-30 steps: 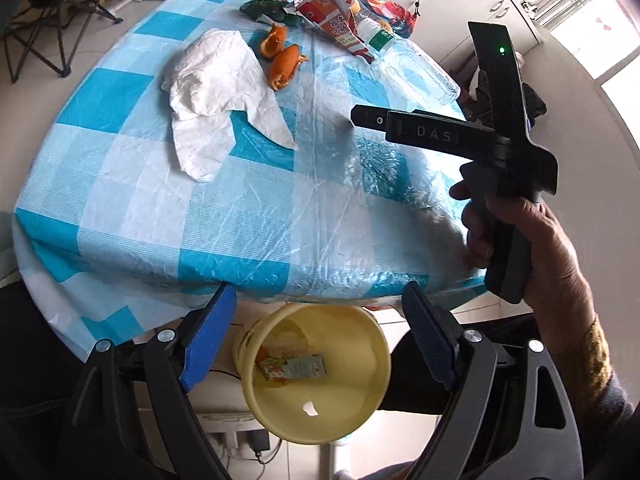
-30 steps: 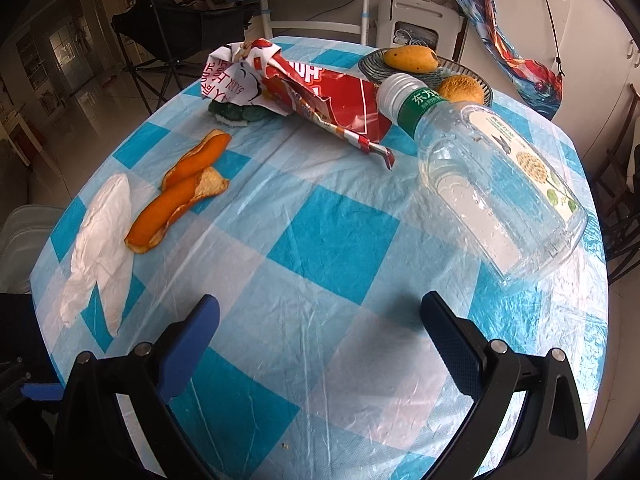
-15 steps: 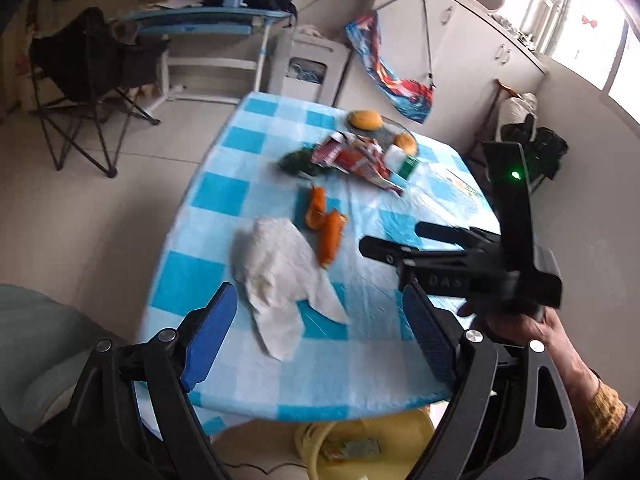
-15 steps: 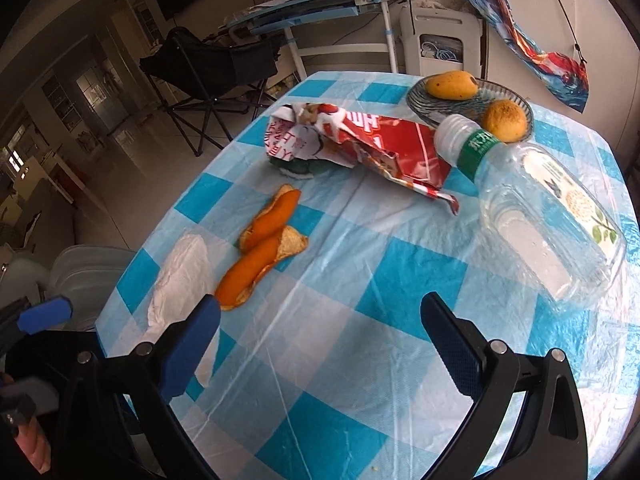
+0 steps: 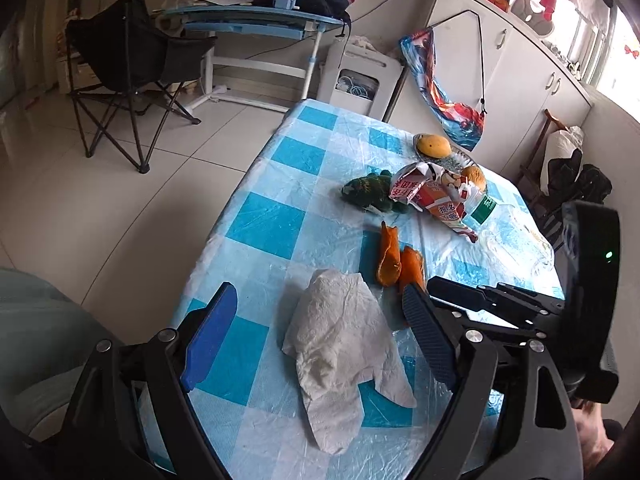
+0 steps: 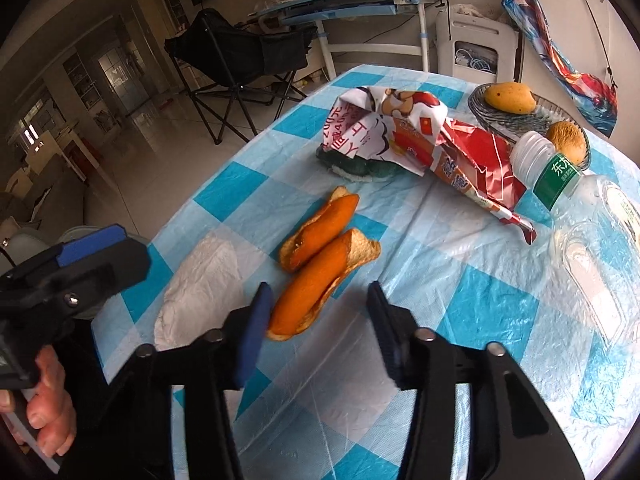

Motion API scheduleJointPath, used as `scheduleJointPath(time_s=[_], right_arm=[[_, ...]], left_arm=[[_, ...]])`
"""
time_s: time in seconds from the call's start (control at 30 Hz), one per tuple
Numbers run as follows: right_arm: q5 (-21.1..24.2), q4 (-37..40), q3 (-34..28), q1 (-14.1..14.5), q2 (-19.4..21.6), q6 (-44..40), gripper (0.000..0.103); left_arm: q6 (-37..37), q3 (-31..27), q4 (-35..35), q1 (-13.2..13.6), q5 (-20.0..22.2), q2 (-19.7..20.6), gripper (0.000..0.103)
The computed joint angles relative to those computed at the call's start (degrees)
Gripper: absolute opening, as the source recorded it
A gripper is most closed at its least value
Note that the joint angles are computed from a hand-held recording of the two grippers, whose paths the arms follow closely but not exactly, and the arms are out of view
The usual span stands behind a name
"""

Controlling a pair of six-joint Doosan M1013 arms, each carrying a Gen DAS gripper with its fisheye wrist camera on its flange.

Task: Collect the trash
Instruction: 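Move both tools back to the table toward the tissue and orange peels, then grasp the white tissue with left tool while right grasps an orange peel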

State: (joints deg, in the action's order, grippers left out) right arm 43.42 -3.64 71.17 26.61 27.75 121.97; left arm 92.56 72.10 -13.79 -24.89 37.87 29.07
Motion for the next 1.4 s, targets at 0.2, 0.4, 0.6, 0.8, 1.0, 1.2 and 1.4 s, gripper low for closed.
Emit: scheduleJointPath(time_s=[0.2, 0.4, 0.6, 0.8, 1.0, 1.2, 1.4], right_arm=[[1.1, -1.6, 1.9, -0.2, -1.9, -0.5, 0.014], [0.4, -3.0, 5.2, -0.5, -4.7, 1.9, 0.006], [-2.2, -2.0, 7.2, -0.6, -5.8, 4.2, 0.007], [-3.3, -2.8, 4.9, 0.0, -3.8, 5.2, 0.045], [4.1, -8.3, -1.5, 1.4, 0.8, 7.2, 0.037], [3.9, -8.2, 0.6, 1.7, -0.6, 6.6, 0.018], [1.7, -7.6, 5.9, 1.3, -4.1, 10.9, 0.018]], left_arm=[[1.5, -3.7, 8.1, -2.3, 6.8, 3.1, 0.043], [8.1, -2.0, -1.4, -1.3, 5.3, 1.9, 0.013], [15.9, 1.6, -10.3, -0.6, 1.1, -0.7, 0.012], [15.3, 3.1, -9.9, -0.6, 1.5, -1.6, 0.013], [15.0, 3.5, -12.1, 0.2, 3.2, -1.7, 0.013], [17.1, 4.7, -15.0, 0.7, 2.1, -2.9, 0.013], [17.9, 5.4, -19.0, 1.6, 3.5, -3.2, 0.013]])
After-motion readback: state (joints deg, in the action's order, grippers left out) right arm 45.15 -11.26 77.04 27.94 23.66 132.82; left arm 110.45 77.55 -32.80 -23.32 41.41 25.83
